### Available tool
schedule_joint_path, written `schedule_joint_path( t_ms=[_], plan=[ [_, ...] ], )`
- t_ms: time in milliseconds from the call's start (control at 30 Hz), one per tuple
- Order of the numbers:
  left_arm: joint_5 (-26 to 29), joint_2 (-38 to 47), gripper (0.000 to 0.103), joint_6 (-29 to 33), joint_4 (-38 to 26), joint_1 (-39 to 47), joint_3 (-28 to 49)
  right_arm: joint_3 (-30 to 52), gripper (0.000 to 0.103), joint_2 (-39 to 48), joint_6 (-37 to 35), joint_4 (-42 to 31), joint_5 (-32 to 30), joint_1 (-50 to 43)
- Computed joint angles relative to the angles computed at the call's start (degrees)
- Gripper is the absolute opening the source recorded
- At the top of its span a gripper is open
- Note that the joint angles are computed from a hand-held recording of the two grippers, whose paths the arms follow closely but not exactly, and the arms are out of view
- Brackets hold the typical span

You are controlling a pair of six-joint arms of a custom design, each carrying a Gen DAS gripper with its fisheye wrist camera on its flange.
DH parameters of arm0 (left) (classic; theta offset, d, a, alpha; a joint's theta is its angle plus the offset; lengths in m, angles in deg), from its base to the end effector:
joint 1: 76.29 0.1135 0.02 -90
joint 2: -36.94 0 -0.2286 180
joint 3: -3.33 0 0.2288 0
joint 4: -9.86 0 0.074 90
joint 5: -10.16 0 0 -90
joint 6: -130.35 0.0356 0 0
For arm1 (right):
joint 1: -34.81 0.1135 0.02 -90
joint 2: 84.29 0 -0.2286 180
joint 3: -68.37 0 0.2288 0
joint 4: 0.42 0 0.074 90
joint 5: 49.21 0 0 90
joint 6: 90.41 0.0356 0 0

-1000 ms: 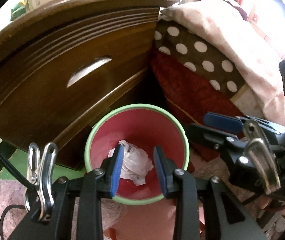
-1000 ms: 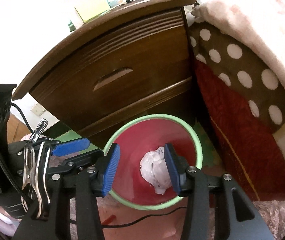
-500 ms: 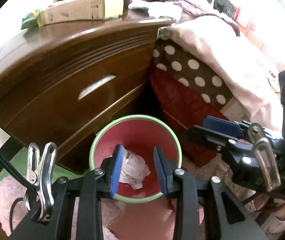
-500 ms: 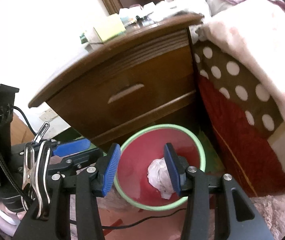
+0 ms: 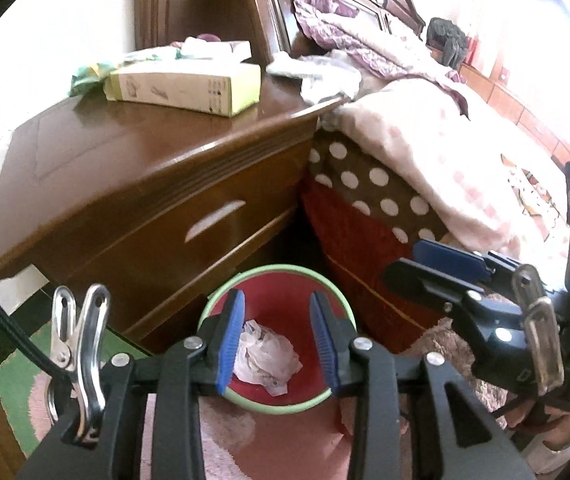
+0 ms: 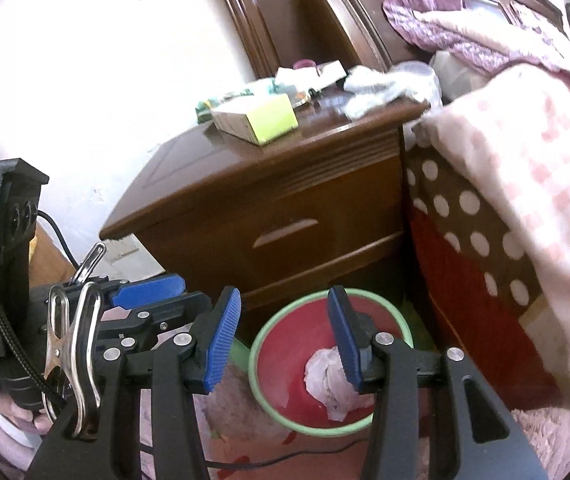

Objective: Collect trash
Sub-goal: 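Raise both tools back toward the nightstand top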

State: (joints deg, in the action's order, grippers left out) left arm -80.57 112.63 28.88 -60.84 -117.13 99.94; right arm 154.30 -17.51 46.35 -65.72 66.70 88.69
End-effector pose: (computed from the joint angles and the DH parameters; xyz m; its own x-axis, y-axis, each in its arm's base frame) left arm 0.1879 -0.1618 0.3330 -0.6949 0.3379 -0.6348 0.5199 0.8459 -0.1189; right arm 0.1419 0.1681 0.3222 -0.6905 0.1653 -0.7041 -0.0658 0.9551 0.2888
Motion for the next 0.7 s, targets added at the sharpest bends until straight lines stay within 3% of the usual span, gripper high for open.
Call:
schedule_joint_path(
  t_ms=[333,700],
  plan=[
    [2.31,5.68,0.036,1.54,-4.16,4.48,11.33,4.49,0.046,-0.37,-4.45,-0.21,-0.58,-3.31],
    [2.91,17.08,0.036,5.14,-8.78,11.49,28.03,9.25,0.047,3.76,-11.67,3.01,-8.13,-11.26]
  ],
)
